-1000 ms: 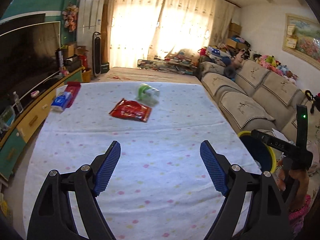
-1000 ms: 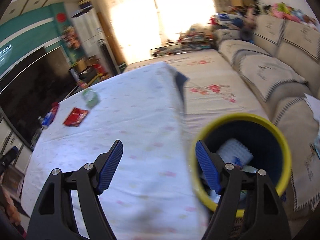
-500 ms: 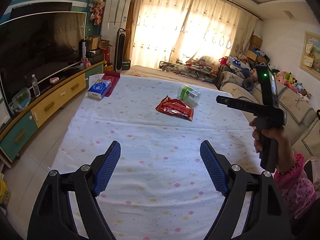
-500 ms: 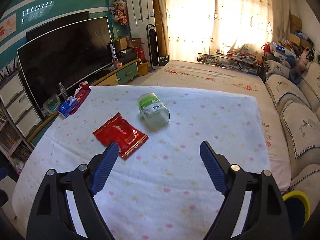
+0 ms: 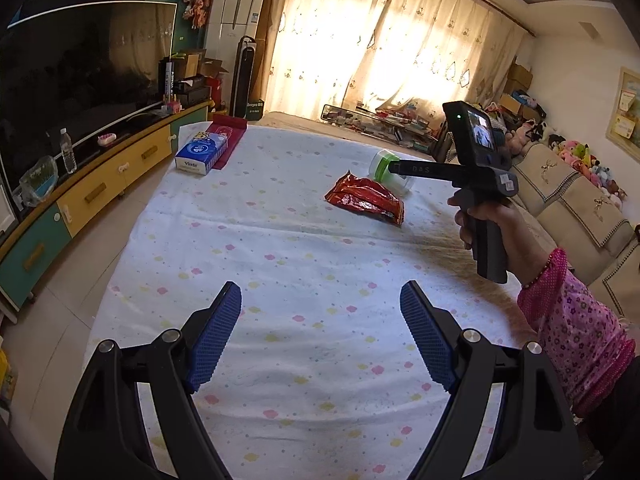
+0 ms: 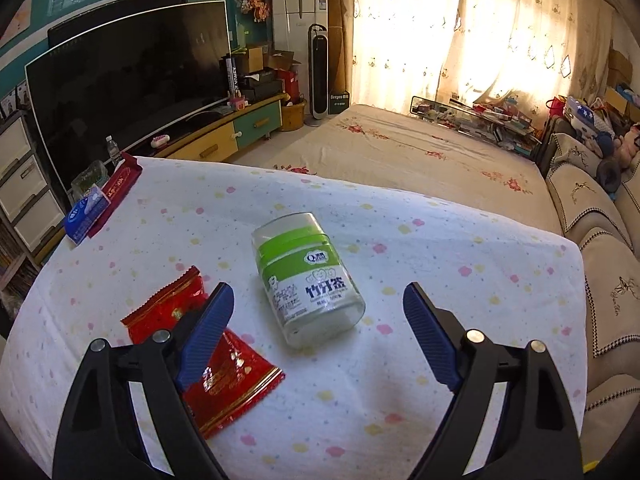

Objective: Collect trash
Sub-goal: 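Grasp the green-lid toothpick jar with the right tool, then carry the toothpick jar with the right tool into the bin, release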

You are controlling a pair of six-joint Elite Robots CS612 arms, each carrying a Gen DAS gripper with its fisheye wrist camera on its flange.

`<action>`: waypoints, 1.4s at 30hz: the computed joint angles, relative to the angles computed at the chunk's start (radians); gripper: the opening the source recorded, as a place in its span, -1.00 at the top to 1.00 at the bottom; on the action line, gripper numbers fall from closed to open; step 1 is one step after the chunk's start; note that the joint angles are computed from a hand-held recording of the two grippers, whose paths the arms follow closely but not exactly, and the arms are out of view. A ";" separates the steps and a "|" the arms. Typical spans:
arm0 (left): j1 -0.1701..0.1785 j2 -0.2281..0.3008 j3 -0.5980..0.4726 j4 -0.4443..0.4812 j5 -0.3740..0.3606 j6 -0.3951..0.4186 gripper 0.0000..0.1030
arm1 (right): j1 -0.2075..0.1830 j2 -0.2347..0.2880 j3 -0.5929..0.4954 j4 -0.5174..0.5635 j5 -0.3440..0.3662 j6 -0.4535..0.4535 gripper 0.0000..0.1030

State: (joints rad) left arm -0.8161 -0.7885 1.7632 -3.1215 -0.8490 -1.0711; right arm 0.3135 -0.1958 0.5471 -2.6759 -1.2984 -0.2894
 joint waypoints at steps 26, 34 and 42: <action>-0.021 0.002 -0.005 -0.026 -0.003 0.030 -0.57 | -0.021 -0.174 0.332 -0.127 0.022 -0.022 0.07; -0.046 0.011 -0.026 -0.049 -0.004 0.083 -0.57 | -0.106 -0.336 0.705 -0.419 0.069 0.085 0.07; -0.060 0.023 -0.058 -0.048 -0.028 0.133 -0.57 | -0.194 -0.395 0.915 -0.603 -0.143 0.225 0.06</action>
